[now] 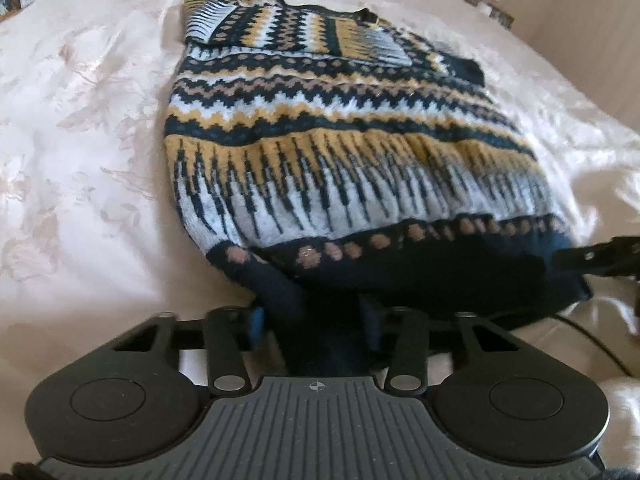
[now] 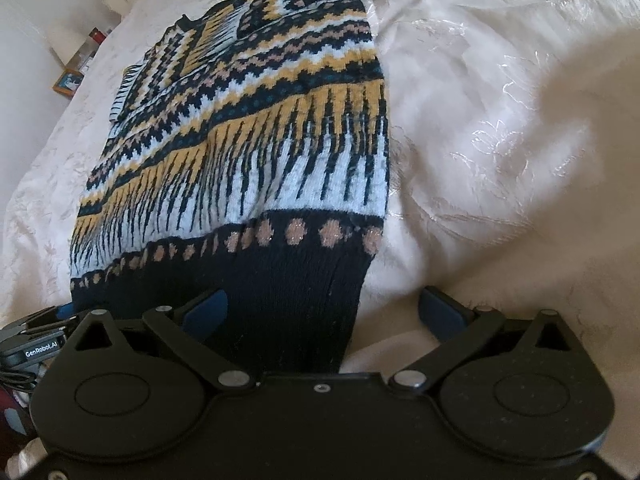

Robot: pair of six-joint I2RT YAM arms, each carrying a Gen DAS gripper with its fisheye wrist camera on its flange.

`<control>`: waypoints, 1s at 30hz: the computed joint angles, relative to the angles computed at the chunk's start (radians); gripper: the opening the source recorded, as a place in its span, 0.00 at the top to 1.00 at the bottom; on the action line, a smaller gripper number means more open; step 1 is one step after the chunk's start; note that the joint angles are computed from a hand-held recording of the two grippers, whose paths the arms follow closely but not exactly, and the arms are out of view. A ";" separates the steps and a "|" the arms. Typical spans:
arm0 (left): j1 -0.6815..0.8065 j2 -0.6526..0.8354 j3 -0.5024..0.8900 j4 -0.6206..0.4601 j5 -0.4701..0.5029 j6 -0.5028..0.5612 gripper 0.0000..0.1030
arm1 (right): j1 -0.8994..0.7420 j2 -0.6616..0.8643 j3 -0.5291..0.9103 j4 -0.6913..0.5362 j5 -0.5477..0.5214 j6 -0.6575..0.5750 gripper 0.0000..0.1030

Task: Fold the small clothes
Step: 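Grasp the dark ribbed hem with the left tool while the right tool grasps it too, then lift the hem with both tools and fold it over toward the collar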

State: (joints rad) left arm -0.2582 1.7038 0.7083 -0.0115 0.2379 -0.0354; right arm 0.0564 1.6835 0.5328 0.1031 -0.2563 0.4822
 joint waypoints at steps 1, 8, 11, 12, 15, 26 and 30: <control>0.007 0.002 0.000 0.003 0.015 -0.007 0.72 | 0.001 -0.006 -0.003 0.001 0.003 0.000 0.12; 0.072 -0.025 -0.028 0.052 0.095 -0.093 0.94 | -0.041 -0.011 -0.044 0.102 -0.091 0.014 0.72; 0.088 -0.070 -0.051 0.088 0.114 -0.120 0.95 | -0.068 -0.041 -0.080 0.170 -0.116 0.035 0.87; 0.088 -0.084 -0.056 0.096 0.115 -0.125 0.95 | -0.076 -0.051 -0.091 0.190 -0.127 0.038 0.87; 0.092 -0.114 -0.060 0.114 0.123 -0.145 0.95 | -0.086 -0.079 -0.112 0.237 -0.143 0.039 0.87; 0.143 -0.213 -0.064 0.188 0.189 -0.246 0.95 | -0.112 -0.155 -0.157 0.430 -0.163 0.074 0.88; 0.158 -0.224 -0.064 0.262 0.199 -0.272 0.95 | -0.120 -0.161 -0.187 0.562 -0.151 0.102 0.88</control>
